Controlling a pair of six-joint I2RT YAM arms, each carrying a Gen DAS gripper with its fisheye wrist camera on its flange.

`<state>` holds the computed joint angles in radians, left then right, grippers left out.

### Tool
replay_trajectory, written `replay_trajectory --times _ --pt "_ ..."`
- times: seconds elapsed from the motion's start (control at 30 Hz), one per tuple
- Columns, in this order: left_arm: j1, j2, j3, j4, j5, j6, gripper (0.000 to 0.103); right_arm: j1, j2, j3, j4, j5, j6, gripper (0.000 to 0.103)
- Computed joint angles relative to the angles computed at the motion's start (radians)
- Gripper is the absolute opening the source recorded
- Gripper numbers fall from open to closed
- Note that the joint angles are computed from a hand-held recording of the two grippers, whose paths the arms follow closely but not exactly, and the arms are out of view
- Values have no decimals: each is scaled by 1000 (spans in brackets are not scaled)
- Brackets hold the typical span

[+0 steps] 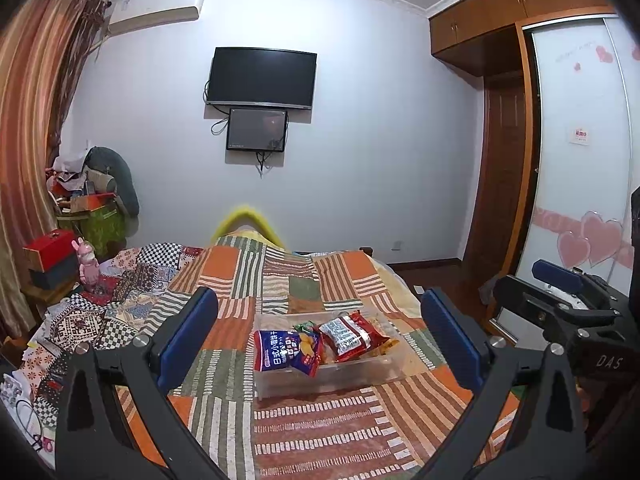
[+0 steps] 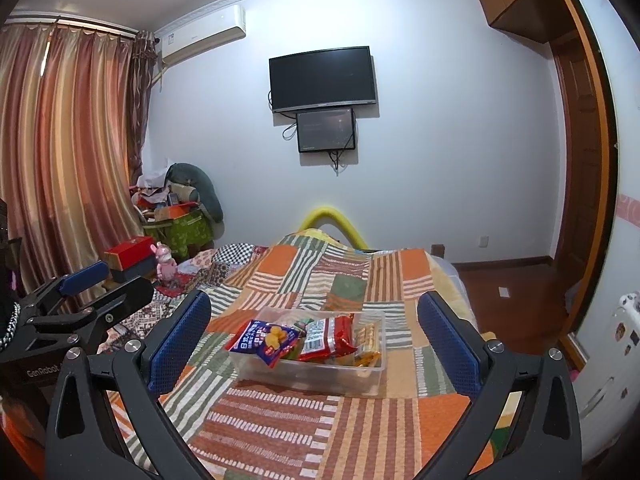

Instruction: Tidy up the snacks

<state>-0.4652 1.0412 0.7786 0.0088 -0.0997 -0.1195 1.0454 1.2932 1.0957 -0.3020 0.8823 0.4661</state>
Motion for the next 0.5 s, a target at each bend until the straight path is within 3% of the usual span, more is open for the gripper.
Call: replay_trajectory --times 0.5 --pt "8 -1 -2 -5 16 -13 103 3 1 4 -7 4 1 103"
